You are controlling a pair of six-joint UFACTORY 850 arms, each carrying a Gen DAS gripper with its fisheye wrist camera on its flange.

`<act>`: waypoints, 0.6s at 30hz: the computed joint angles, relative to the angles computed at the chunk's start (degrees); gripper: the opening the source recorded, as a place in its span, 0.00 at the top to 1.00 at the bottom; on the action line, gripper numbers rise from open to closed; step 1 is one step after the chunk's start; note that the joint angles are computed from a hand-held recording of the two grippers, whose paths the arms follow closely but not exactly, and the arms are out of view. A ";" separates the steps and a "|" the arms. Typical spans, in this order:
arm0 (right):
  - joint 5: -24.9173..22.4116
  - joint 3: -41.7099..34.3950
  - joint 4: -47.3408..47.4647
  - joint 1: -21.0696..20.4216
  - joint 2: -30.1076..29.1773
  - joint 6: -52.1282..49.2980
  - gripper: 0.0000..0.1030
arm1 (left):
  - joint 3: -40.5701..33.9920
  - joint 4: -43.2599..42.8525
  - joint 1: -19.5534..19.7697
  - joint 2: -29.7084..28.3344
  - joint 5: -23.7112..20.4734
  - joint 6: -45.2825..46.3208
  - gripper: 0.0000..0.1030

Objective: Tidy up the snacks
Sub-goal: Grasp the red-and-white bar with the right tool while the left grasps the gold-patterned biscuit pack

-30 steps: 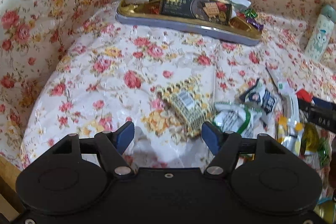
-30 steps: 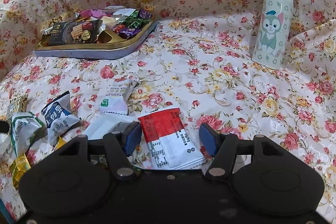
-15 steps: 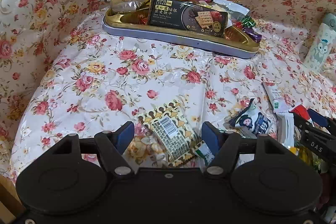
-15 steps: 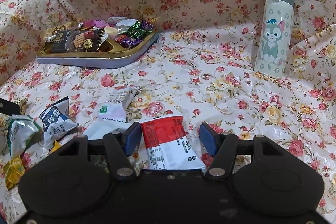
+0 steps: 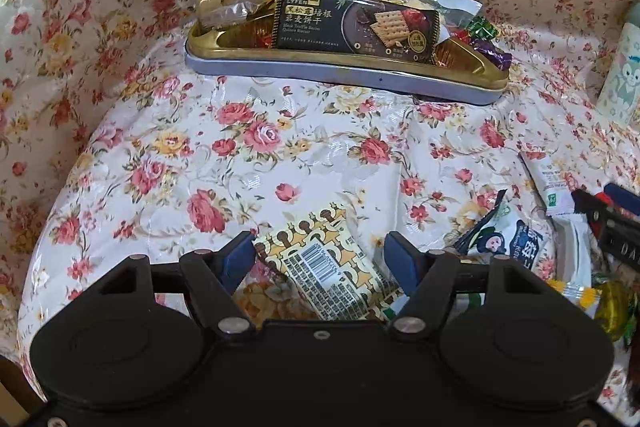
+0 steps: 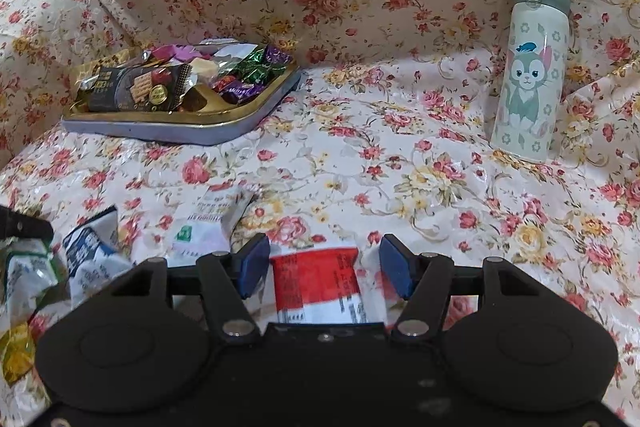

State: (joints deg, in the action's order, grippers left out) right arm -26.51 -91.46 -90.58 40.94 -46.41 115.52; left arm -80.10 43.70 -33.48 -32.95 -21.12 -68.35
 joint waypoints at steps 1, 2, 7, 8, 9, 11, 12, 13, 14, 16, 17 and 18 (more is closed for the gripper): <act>0.15 -0.46 0.17 -0.18 -0.28 -0.01 0.38 | 0.03 0.92 -0.11 -0.07 -0.05 -0.32 0.30; 0.36 -0.86 0.23 -0.39 -0.52 0.19 0.38 | 0.17 2.05 -0.22 -0.09 -0.01 -0.86 0.30; 0.87 -2.37 1.20 -1.11 -1.35 0.30 0.38 | 1.56 6.78 -0.34 0.45 1.22 -4.89 0.30; 0.66 -2.81 2.03 -1.09 -1.58 -0.66 0.39 | 1.85 7.76 -0.36 0.58 1.45 -5.79 0.30; 0.44 -3.13 2.64 -1.06 -1.77 -1.43 0.39 | 2.11 9.01 -0.43 0.67 1.57 -6.91 0.30; 0.32 -3.48 3.69 -1.03 -1.92 -2.75 0.40 | 2.71 12.25 -0.61 0.86 1.82 -10.00 0.30; 0.48 -3.52 4.39 -1.06 -1.82 -3.51 0.42 | 2.95 13.63 -0.68 0.94 1.93 -11.20 0.30; 0.88 -3.45 5.53 -1.16 -1.56 -4.57 0.45 | 3.18 14.62 -0.69 1.02 2.11 -11.99 0.30; 1.60 -3.22 6.56 -1.36 -1.11 -5.32 0.46 | 3.37 15.24 -0.65 1.11 2.35 -12.52 0.30; 3.92 -1.57 5.66 -1.91 0.57 -2.63 0.46 | 3.59 15.80 -0.57 1.24 2.70 -12.89 0.30; 5.20 -0.42 4.50 -2.15 1.60 -0.52 0.46 | 3.64 16.04 -0.57 1.25 2.75 -13.11 0.30; 6.63 0.70 3.79 -2.43 2.63 0.87 0.46 | 3.63 16.23 -0.58 1.25 2.76 -13.27 0.30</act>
